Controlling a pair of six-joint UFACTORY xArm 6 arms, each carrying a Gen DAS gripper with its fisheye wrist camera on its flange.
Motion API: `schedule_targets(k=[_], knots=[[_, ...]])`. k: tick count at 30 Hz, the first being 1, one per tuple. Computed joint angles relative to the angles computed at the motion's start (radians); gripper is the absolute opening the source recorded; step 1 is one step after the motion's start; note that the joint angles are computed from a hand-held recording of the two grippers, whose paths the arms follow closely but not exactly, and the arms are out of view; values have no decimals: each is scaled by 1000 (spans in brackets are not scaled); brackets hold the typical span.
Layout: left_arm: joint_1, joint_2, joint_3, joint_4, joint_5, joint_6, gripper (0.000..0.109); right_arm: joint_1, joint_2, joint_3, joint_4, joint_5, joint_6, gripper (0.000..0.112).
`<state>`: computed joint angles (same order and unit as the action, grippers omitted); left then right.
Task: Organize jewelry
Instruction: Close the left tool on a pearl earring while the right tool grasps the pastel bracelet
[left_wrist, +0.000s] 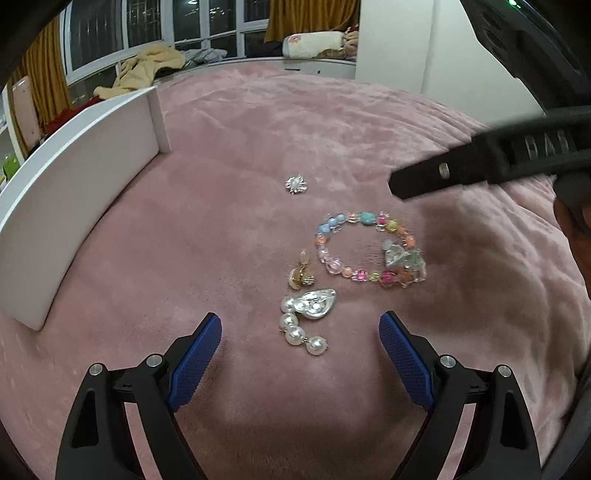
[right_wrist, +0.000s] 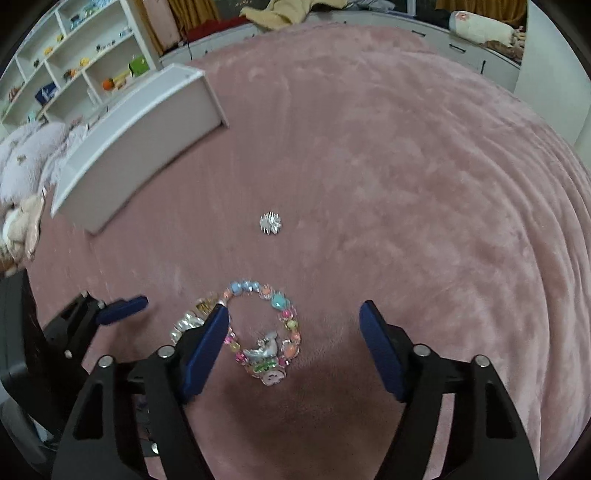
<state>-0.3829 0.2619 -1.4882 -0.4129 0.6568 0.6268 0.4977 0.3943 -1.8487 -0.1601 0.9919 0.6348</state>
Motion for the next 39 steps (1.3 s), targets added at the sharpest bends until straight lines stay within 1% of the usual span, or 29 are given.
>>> schedule_targets(k=[2,4,5,7,9,11,12,13,14,15,16,17,19,21,23,24,27,39], knots=[[-1,11,-12,12,7,-16,86,2,17,-15,-6,24,5,65],[0,24,-27,25,25,-26,76,1,32,-24,-7,36,3,59],[-1,31,-34,36,32,-34,75,-1,39,-30,-3,43,1,56],[0,38,-40,45,44,-43,68,-5,52,-40,15,48,-16,49],[0,36,-37,46,49,-42,63,-3,70,-58,24,72,-36,44],[0,32,-32,51,49,-38,58,3,97,-90,13,115,-47,34],[0,34,-35,53,53,-37,53,9,113,-113,-10,147,-41,31],[2,36,-40,51,61,-34,48,9,119,-120,-15,160,-34,25],[2,31,-36,51,63,-32,47,8,117,-116,-13,158,-29,20],[4,29,-35,53,64,-32,42,5,109,-104,-6,148,-26,18],[5,28,-36,50,71,-30,37,4,102,-94,-5,139,-21,12],[6,28,-38,49,75,-30,35,4,98,-89,-7,135,-17,10],[8,29,-44,45,85,-24,26,1,79,-64,-5,117,-6,10],[7,31,-45,48,85,-22,23,-1,76,-62,-2,111,-1,9],[8,29,-45,47,90,-17,17,-2,68,-55,-1,102,8,9],[9,27,-45,44,92,-14,16,-3,63,-53,0,97,12,9],[11,12,-36,29,92,4,16,-8,32,-14,4,55,30,9],[30,-10,-79,-1,92,28,16,-19,-35,46,1,-34,62,10]])
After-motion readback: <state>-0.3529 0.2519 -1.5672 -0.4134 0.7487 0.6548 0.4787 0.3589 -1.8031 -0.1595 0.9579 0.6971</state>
